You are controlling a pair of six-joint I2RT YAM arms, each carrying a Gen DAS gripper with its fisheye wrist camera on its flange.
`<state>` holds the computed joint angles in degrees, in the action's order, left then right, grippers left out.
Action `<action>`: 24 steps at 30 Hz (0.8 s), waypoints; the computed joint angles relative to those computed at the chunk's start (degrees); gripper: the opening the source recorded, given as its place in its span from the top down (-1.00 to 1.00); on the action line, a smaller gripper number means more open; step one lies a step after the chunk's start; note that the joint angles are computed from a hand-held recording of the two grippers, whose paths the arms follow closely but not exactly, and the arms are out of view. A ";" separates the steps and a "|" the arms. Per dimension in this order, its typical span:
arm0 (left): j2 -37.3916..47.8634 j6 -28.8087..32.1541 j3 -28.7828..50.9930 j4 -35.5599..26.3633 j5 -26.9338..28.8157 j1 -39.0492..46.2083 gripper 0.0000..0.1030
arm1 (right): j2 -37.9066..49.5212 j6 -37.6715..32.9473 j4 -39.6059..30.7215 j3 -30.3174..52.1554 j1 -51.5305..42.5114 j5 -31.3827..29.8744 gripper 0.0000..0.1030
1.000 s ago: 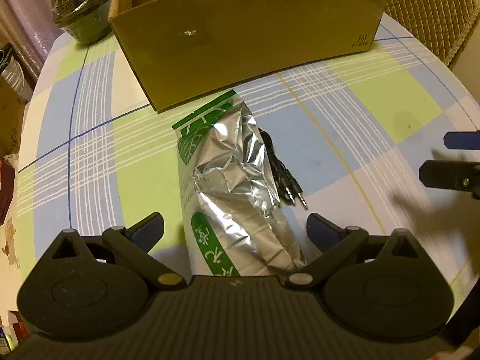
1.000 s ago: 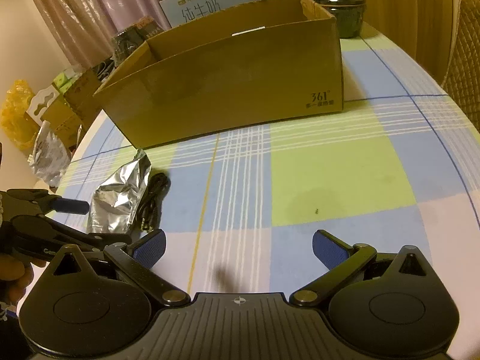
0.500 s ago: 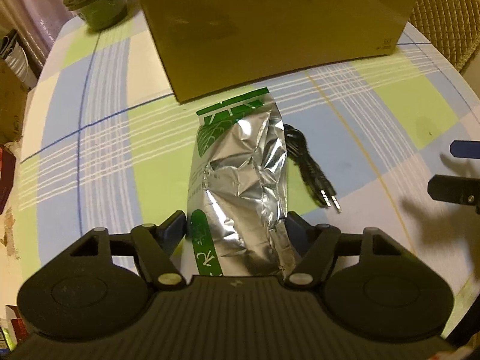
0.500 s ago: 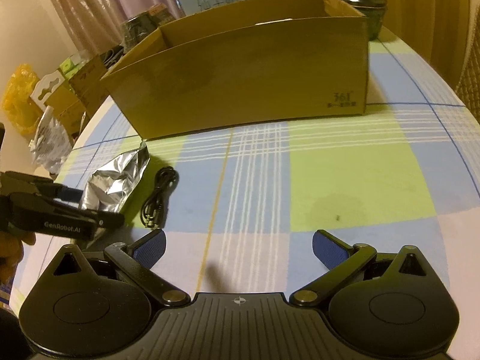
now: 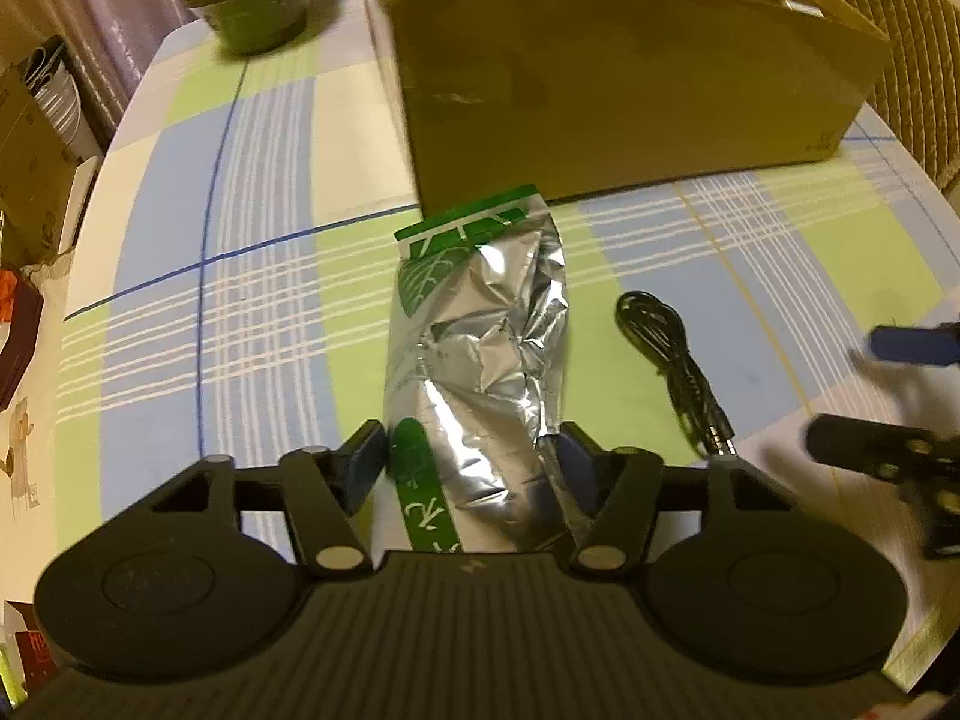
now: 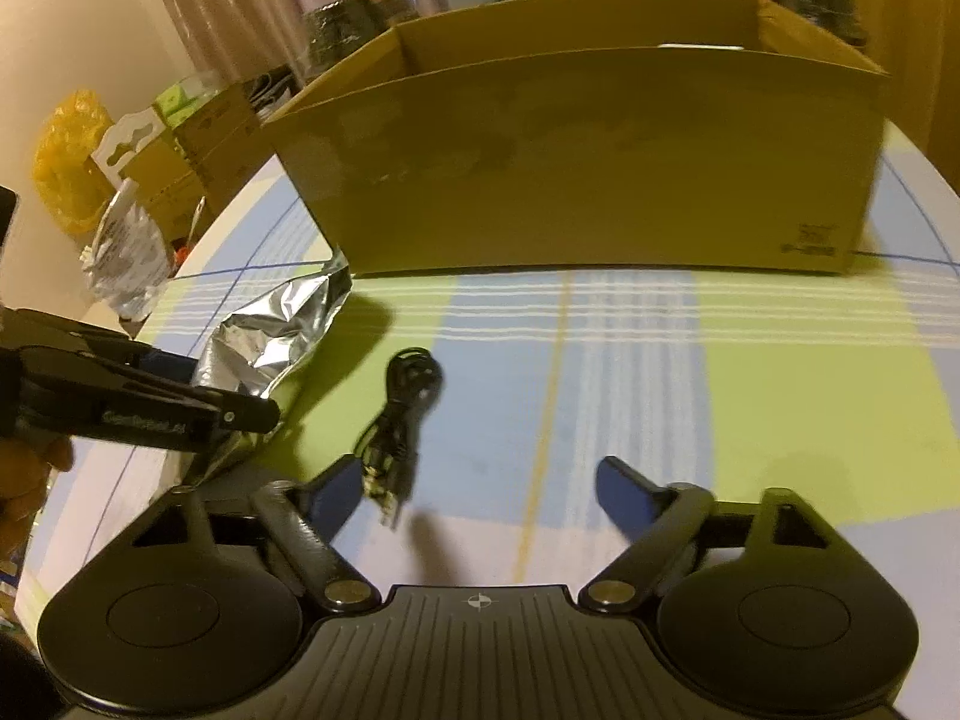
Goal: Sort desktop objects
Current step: 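Lower the left tool onto the silver foil bag while the right tool reaches the black cable, then close the left tool on the foil bag while the right tool grips the black cable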
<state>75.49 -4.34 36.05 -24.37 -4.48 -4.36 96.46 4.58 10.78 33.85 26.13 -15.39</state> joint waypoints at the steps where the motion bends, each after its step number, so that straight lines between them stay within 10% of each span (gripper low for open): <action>1: -0.52 0.42 -0.18 -0.20 0.25 0.64 -0.05 | 1.02 0.36 0.33 0.72 0.80 0.14 -0.39; 17: -4.53 2.64 -3.90 0.51 3.47 5.01 -0.22 | 10.94 -6.43 2.66 8.00 8.43 5.26 0.62; 24: -5.73 0.25 -5.45 1.53 1.97 2.86 -0.13 | 6.78 -6.63 1.69 4.02 5.67 4.68 0.64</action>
